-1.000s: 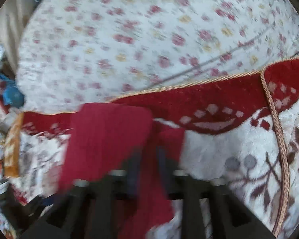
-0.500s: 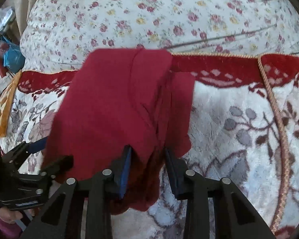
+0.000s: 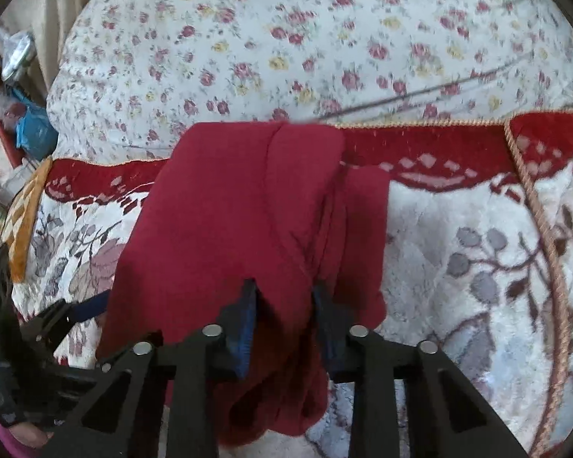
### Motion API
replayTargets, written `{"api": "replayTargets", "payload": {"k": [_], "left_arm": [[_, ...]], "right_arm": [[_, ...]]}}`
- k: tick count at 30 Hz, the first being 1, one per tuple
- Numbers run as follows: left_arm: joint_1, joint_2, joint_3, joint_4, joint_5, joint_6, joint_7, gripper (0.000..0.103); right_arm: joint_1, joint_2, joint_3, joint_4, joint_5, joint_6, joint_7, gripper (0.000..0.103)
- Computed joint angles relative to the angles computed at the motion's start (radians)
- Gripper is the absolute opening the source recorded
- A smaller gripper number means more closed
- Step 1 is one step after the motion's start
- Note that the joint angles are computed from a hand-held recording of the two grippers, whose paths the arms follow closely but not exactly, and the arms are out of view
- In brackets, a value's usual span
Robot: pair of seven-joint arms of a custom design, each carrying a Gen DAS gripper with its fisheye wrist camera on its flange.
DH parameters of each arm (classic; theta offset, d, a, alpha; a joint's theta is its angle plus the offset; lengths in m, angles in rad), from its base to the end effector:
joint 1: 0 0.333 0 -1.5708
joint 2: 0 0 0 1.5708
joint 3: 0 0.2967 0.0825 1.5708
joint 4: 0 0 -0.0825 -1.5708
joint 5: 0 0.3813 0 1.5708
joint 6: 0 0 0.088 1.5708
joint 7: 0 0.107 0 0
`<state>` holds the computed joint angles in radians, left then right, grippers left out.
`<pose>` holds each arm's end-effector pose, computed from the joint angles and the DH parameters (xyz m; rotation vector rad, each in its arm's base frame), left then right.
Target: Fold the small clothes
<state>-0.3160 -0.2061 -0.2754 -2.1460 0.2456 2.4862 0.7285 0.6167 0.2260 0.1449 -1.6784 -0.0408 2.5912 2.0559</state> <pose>0.4413 -0.3073 0.5294 -2.0350 1.8655 -0.7282 0.4902 0.4562 0.5313 -1.9696 1.4702 -0.1457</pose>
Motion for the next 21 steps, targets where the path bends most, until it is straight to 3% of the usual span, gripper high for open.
{"api": "replayTargets", "payload": {"k": [9, 15, 18, 20, 21], "left_arm": [[-0.002, -0.019, 0.014, -0.034, -0.050, 0.065, 0.011, 0.090], [0.001, -0.020, 0.015, -0.041, -0.065, 0.072, 0.012, 0.090], [0.004, -0.020, 0.010, -0.039, -0.051, 0.069, 0.004, 0.090], [0.003, -0.019, 0.010, -0.038, -0.049, 0.070, 0.003, 0.090], [0.003, -0.017, 0.010, -0.038, -0.048, 0.071, 0.004, 0.090]], "right_arm": [[0.003, -0.014, -0.003, -0.040, -0.041, -0.003, 0.029, 0.022], [-0.019, -0.023, 0.013, -0.066, 0.036, 0.033, -0.009, 0.023], [-0.065, -0.054, 0.054, -0.144, 0.244, 0.180, -0.104, 0.035], [-0.069, -0.067, 0.054, -0.179, 0.308, 0.262, -0.108, 0.064], [-0.065, -0.066, 0.047, -0.181, 0.306, 0.279, -0.101, 0.065]]}}
